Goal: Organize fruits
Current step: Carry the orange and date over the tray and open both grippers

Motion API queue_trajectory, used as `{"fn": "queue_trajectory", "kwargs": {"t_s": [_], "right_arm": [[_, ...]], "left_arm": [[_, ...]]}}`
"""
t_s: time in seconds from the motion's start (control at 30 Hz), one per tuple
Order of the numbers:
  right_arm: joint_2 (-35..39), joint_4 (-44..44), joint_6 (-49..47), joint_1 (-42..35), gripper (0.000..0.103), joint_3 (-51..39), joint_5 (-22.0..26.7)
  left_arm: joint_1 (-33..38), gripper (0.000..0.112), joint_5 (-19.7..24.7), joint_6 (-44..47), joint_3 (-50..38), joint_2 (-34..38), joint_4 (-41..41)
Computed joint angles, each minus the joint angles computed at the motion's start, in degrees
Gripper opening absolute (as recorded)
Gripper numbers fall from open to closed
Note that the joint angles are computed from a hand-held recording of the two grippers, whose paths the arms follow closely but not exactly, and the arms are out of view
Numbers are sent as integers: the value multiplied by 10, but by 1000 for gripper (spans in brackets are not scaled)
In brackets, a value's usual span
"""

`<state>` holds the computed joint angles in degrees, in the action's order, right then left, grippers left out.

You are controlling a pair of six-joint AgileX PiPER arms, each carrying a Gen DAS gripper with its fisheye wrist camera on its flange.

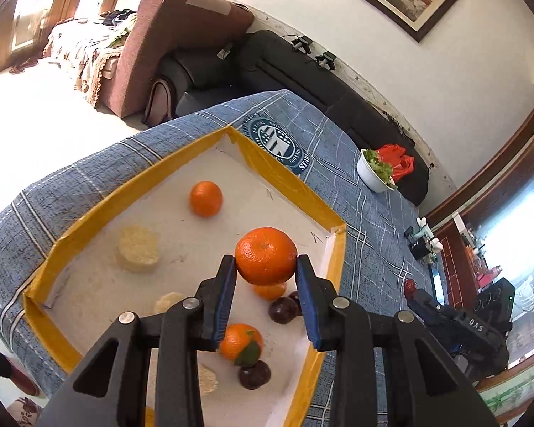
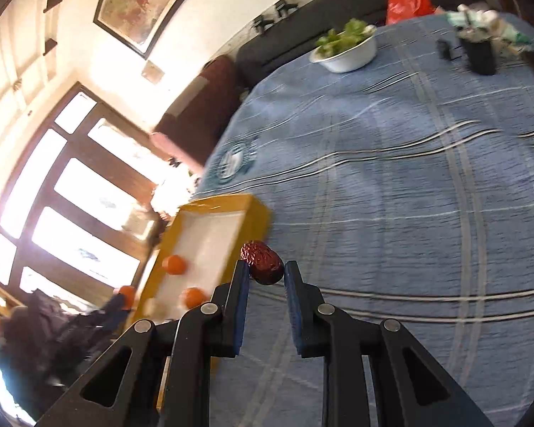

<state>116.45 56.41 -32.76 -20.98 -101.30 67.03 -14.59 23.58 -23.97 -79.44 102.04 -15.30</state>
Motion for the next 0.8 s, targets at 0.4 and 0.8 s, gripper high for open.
{"fn": "queue_trajectory", "kwargs": {"t_s": [0.4, 0.8], "right_arm": [[50, -109, 106, 196, 23, -120, -20], [139, -235, 176, 282, 33, -241, -34]], "left_arm": [[37, 33, 22, -23, -6, 30, 57], [48, 48, 67, 8, -68, 75, 55]]}}
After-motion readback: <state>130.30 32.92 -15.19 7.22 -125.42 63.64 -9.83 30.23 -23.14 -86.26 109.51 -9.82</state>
